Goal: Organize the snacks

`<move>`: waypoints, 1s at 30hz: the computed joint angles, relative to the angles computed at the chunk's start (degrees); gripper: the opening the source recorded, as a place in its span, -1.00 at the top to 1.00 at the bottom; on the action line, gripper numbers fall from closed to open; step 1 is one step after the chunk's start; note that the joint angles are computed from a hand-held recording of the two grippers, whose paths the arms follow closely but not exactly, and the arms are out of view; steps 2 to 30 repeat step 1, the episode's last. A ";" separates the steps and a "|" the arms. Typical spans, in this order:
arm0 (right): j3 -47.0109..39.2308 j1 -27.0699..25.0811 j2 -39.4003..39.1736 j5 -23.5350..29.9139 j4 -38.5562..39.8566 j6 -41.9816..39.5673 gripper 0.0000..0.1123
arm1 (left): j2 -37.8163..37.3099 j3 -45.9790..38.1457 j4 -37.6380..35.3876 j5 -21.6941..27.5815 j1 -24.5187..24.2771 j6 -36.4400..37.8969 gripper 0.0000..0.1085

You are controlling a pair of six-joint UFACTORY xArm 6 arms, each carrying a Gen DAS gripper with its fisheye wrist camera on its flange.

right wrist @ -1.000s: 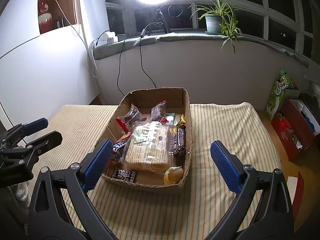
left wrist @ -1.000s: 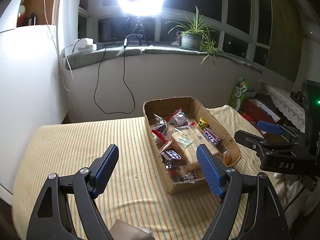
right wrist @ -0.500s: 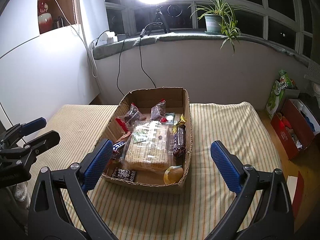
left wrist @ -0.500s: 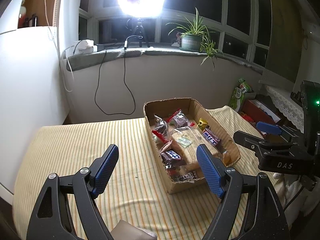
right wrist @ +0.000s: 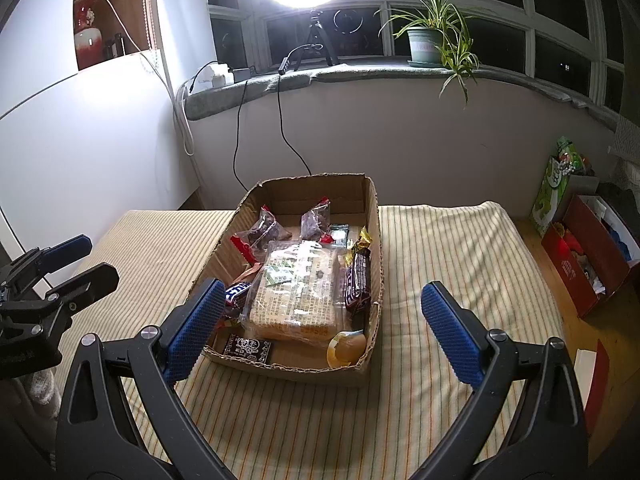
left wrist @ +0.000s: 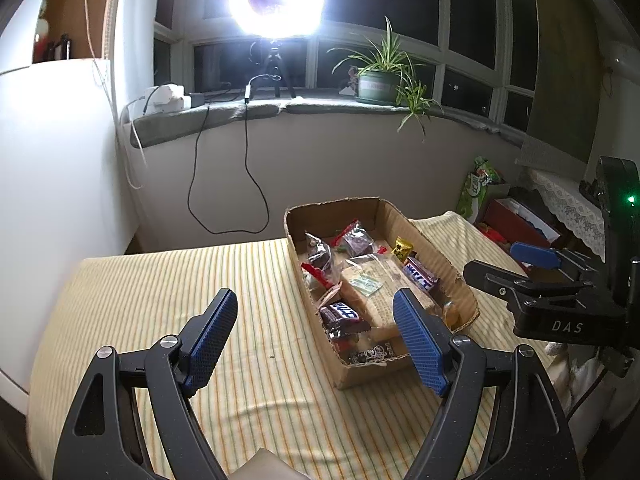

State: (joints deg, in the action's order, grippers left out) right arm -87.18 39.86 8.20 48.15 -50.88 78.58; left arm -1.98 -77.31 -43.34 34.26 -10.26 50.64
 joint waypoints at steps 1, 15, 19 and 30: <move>0.11 0.00 -0.09 0.00 -0.10 0.15 -0.78 | 0.19 -0.17 0.18 0.01 0.03 -0.14 -0.48; 0.11 0.00 -0.09 0.00 -0.10 0.15 -0.78 | 0.19 -0.17 0.18 0.01 0.03 -0.14 -0.48; 0.11 0.00 -0.09 0.00 -0.10 0.15 -0.78 | 0.19 -0.17 0.18 0.01 0.03 -0.14 -0.48; 0.11 0.00 -0.09 0.00 -0.10 0.15 -0.78 | 0.19 -0.17 0.18 0.01 0.03 -0.14 -0.48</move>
